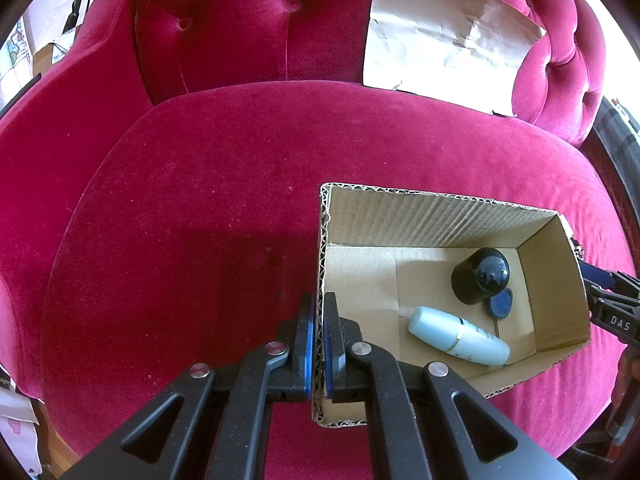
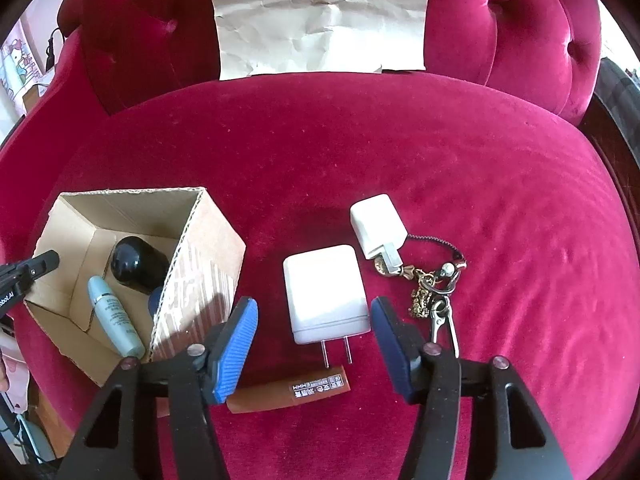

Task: Organize rigid objects
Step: 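Close the right gripper on the white square charger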

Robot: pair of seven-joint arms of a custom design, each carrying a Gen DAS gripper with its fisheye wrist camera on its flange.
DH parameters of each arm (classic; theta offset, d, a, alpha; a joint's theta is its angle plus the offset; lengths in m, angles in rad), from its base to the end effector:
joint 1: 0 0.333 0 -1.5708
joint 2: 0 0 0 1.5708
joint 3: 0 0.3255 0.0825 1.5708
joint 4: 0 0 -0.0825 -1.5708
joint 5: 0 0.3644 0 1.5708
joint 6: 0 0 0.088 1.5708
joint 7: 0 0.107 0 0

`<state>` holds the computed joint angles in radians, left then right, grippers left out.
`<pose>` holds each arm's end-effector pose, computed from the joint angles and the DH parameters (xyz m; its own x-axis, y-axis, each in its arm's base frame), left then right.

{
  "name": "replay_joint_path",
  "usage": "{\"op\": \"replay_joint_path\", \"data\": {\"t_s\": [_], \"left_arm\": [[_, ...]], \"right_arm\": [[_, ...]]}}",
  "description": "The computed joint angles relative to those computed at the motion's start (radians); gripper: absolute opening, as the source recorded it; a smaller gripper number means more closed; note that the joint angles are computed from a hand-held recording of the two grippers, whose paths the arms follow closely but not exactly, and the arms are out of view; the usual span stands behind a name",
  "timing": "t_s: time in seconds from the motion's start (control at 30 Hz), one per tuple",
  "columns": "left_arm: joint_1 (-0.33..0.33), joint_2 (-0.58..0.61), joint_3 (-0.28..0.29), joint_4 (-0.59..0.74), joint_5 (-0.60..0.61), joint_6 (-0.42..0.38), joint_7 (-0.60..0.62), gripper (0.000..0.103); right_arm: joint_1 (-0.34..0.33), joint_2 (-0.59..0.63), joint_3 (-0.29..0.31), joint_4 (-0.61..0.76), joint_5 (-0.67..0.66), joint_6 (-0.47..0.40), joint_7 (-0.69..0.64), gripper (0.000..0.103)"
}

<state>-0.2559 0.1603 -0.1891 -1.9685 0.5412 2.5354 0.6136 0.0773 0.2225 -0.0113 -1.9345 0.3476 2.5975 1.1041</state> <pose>0.5486 -0.2625 0.4552 0.1311 -0.9912 0.0170 -0.8482 -0.1210 -0.5157 0.6251 0.0350 0.4392 0.2898 -0.9539 -0.0783 -0.8545 -0.2210 -0.4700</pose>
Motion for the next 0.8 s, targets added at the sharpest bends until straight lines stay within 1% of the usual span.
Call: {"op": "replay_joint_path", "data": {"t_s": [0.1,0.3,0.53,0.8], "left_arm": [[0.001,0.0,0.0,-0.001,-0.002,0.002,0.0,0.003],[0.0,0.001,0.001,0.001,0.0,0.001,0.0,0.003],[0.001,0.001,0.001,0.001,-0.003,0.001,0.003,0.003],[0.002,0.0,0.0,0.0,-0.006,0.003,0.005,0.003]], "right_arm": [[0.002,0.007,-0.008,0.008,-0.017,-0.002,0.02,0.062],[0.002,0.019,-0.009,0.021,-0.039,-0.016,0.03,0.05],[0.004,0.032,-0.012,0.025,-0.058,-0.016,0.045,0.047],[0.014,0.032,-0.015,0.033,-0.08,-0.008,0.092,0.047]]}}
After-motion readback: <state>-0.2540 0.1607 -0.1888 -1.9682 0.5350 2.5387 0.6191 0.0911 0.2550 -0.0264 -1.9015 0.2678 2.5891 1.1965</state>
